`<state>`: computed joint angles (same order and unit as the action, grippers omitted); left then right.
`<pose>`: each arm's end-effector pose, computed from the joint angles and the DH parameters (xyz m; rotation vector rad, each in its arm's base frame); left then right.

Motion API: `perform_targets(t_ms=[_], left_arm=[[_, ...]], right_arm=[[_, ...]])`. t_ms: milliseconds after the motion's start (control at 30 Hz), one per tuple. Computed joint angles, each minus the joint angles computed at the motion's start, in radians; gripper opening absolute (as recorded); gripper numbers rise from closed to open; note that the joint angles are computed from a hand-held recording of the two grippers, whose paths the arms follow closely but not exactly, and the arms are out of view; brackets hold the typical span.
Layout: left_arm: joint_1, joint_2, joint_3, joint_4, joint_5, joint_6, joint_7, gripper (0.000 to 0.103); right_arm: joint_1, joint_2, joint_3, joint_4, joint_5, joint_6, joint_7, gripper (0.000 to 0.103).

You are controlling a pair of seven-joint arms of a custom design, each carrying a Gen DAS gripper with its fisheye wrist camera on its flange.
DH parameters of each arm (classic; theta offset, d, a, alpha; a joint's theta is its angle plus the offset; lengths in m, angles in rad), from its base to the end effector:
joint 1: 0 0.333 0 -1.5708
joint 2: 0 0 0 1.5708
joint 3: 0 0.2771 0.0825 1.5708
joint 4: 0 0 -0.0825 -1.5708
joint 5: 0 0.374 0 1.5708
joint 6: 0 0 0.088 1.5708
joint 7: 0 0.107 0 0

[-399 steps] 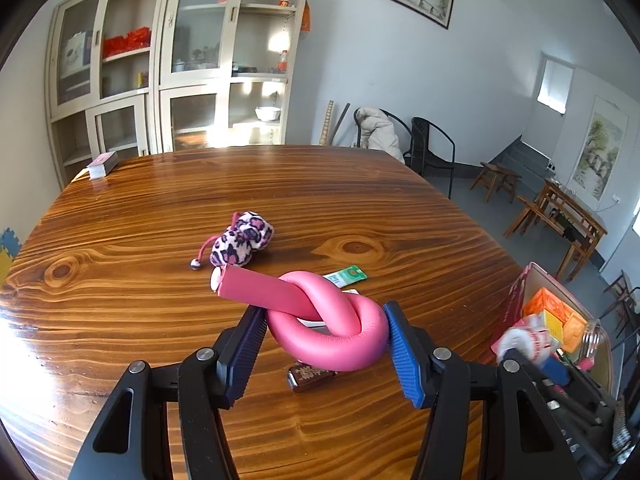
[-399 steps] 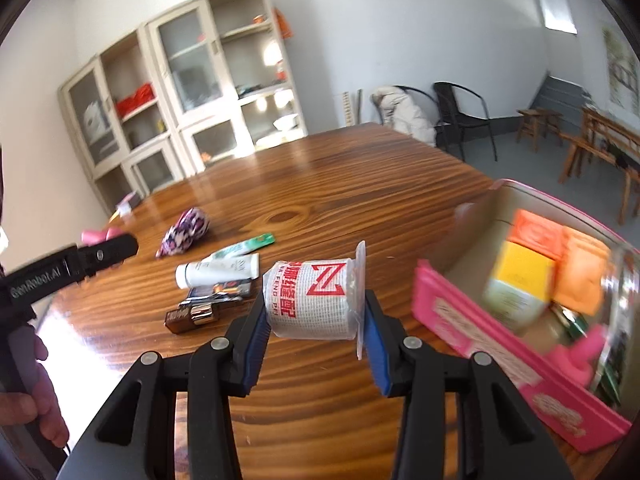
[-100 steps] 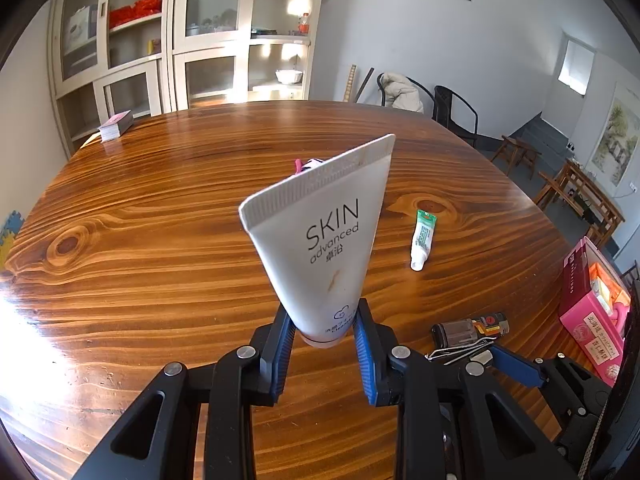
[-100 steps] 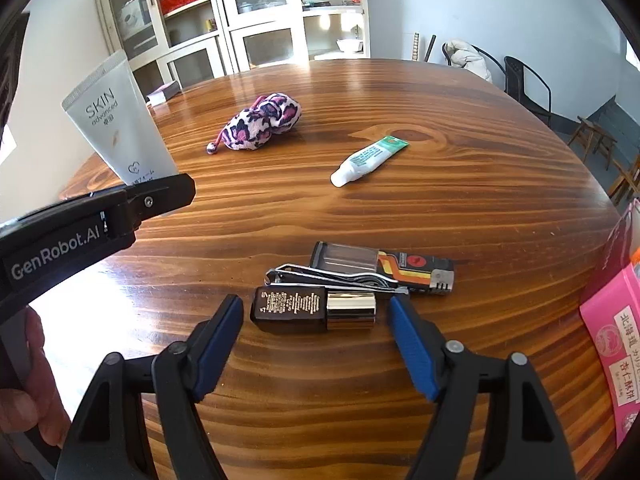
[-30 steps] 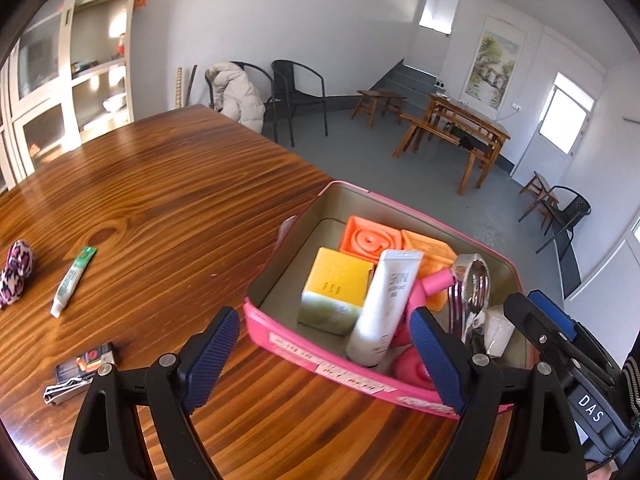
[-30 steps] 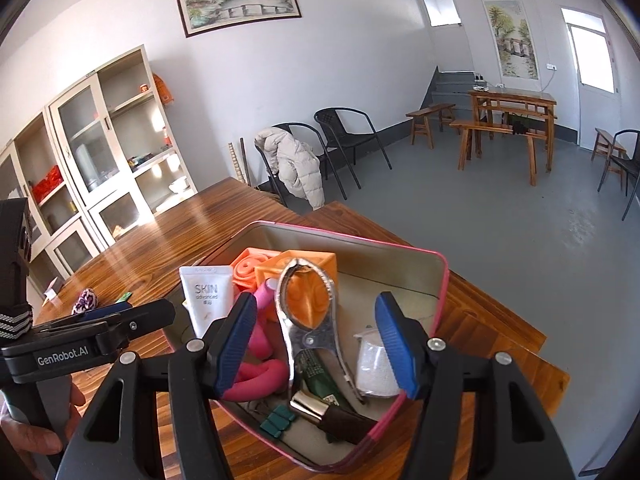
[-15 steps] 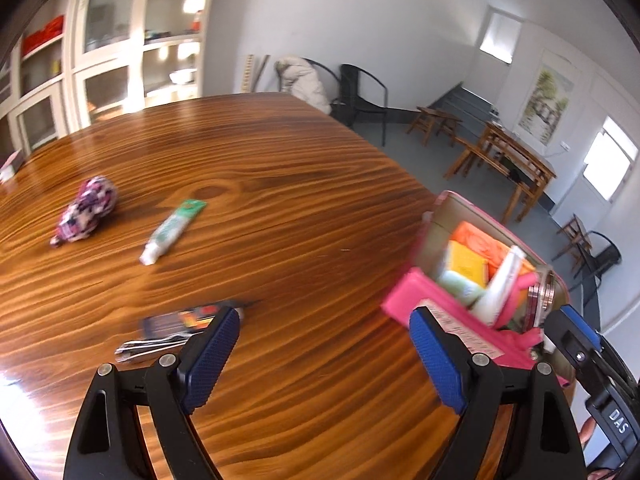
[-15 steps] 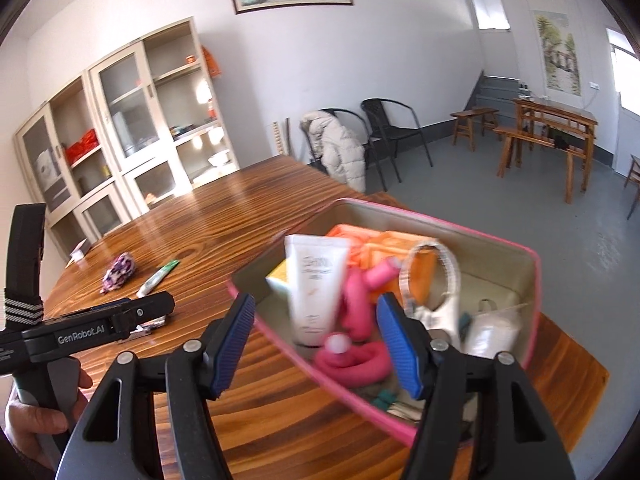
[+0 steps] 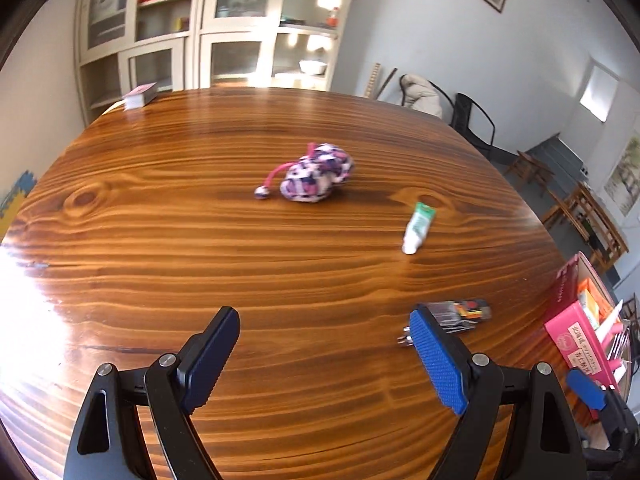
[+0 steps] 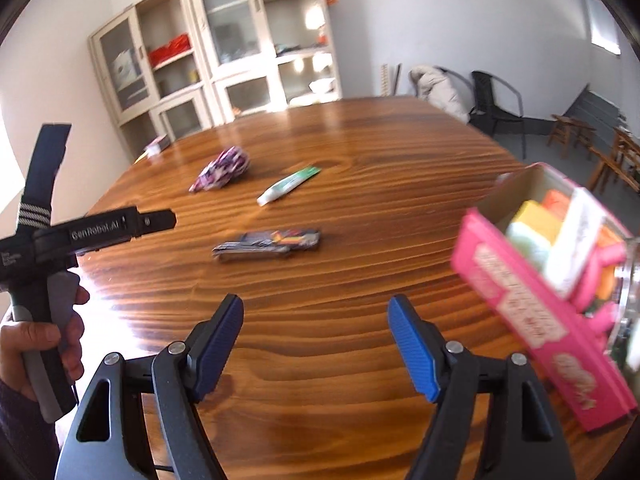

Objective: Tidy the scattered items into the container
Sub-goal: 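Move both grippers back over the remaining table items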

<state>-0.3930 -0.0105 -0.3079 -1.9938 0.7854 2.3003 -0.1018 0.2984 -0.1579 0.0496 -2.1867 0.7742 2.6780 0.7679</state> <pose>0.4487 -0.3596 0.4678 -2.2160 1.2774 -0.7114 0.5154 0.1649 0.4884 -2.0522 1.1297 -0.2848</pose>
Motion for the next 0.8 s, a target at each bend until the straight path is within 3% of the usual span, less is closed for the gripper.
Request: perform_targets(t_ms=[167,500,800], left_arm=[[0.007,-0.045,0.000,-0.055,-0.030,0.003,0.014,0.089],[0.021,-0.058,-0.003,-0.071,-0.038,0.031,0.021,0.089],[0.021,-0.041,-0.001,-0.062,-0.056,0.043,0.037,0.089]], right_arm=[[0.019,0.088,0.036,0.073,-0.083,-0.013,0.074,0.078],[0.036,0.238,0.052,0.235,-0.191,-0.089,0.171,0.079],[0.058,0.291,0.060,0.290,-0.258,-0.062,0.206,0.083]])
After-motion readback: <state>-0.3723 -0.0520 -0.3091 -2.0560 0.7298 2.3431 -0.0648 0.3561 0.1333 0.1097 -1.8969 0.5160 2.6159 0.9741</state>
